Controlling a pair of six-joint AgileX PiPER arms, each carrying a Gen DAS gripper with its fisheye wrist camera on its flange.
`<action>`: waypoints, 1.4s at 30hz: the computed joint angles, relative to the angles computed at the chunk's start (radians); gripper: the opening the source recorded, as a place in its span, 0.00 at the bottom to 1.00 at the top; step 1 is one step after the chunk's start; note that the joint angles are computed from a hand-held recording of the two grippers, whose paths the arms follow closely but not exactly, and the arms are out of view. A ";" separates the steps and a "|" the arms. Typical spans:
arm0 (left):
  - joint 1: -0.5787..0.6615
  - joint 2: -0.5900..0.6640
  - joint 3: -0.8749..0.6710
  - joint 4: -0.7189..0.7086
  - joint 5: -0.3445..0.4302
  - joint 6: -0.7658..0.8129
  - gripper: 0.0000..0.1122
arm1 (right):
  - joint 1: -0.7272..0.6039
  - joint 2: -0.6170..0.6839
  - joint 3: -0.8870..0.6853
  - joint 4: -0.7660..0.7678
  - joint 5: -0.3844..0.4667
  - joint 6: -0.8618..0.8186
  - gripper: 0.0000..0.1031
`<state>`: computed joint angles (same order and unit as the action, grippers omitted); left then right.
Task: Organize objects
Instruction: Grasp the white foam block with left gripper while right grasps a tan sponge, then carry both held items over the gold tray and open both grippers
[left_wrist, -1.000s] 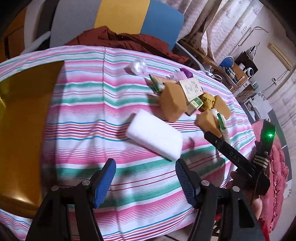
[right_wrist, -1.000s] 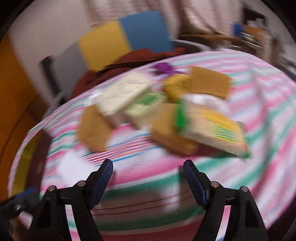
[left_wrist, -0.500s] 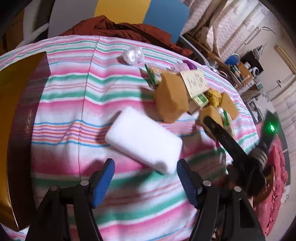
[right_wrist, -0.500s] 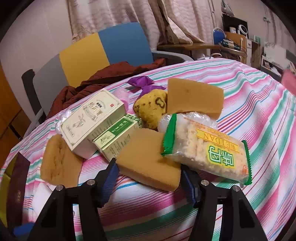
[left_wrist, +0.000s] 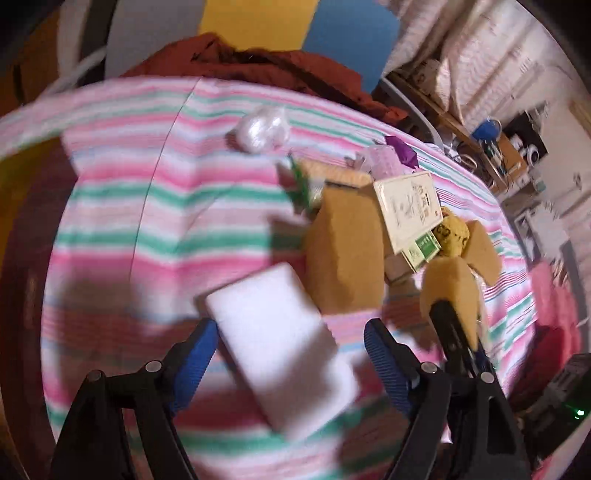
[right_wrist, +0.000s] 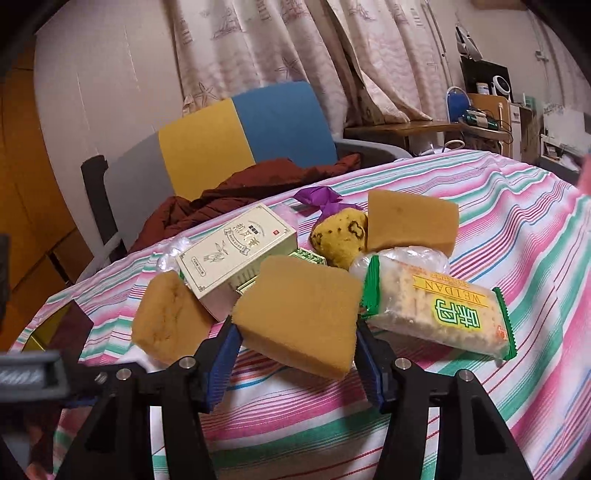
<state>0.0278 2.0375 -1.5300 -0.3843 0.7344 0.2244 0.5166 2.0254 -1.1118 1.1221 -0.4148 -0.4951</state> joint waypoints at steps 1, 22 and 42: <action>-0.015 0.002 -0.005 0.054 -0.012 -0.023 0.74 | -0.003 -0.002 0.007 -0.015 0.005 0.020 0.57; 0.184 -0.076 0.323 -0.612 -0.129 0.809 0.59 | -0.030 0.013 0.016 -0.093 0.041 0.134 0.58; 0.458 -0.248 0.518 -0.781 0.154 1.153 0.58 | 0.095 -0.091 0.032 0.252 0.082 -0.245 0.58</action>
<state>0.4860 1.7898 -1.0121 -1.1655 0.8888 1.3770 0.6117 1.9341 -1.0799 1.3737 -0.3326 -0.7406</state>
